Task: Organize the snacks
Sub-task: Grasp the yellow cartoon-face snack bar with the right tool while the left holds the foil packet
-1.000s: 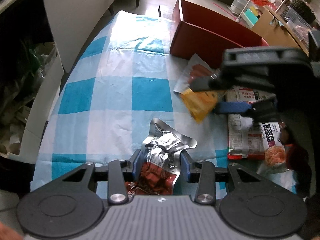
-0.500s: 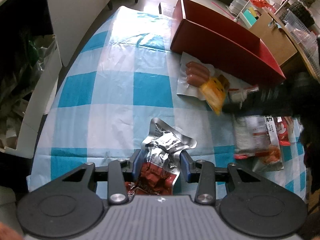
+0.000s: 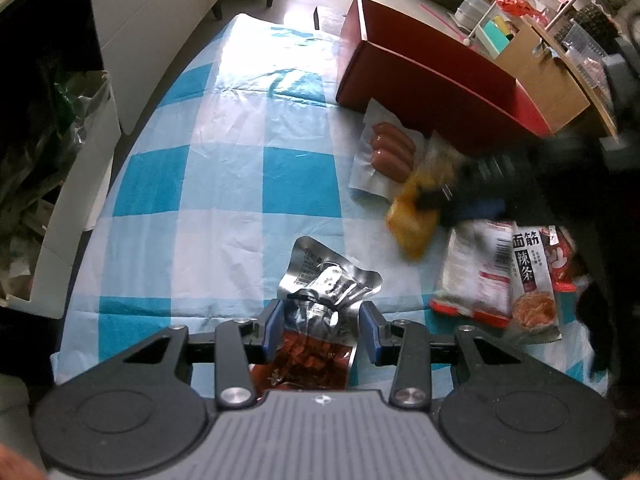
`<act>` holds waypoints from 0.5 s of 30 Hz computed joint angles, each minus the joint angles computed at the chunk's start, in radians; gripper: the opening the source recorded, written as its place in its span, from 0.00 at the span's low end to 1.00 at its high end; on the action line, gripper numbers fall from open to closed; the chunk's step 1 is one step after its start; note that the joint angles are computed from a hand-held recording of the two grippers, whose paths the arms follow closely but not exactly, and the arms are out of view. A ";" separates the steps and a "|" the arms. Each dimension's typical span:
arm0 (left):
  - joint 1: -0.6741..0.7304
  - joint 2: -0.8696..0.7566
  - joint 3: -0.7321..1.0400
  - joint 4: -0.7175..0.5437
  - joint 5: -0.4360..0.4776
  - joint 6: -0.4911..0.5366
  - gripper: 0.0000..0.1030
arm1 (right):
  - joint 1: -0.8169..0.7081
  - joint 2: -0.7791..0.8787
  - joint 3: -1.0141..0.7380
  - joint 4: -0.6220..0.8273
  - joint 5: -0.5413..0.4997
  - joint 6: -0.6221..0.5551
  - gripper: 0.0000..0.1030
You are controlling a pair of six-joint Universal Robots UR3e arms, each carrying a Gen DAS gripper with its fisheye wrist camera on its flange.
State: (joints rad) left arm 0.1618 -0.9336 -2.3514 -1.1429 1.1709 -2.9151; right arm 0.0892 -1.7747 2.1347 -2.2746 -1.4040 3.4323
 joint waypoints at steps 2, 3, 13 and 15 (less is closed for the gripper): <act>-0.012 -0.002 0.002 0.007 0.009 -0.001 0.34 | -0.023 -0.071 0.036 0.056 0.022 -0.058 0.24; -0.022 -0.007 0.005 0.013 0.016 -0.005 0.36 | -0.036 -0.108 0.053 0.084 0.034 -0.080 0.21; -0.277 -0.137 -0.006 0.278 0.258 -0.191 0.58 | -0.134 -0.374 0.234 0.112 0.130 -0.170 0.44; -0.310 -0.155 -0.007 0.299 0.275 -0.214 0.59 | -0.170 -0.357 0.241 0.072 0.192 -0.162 0.64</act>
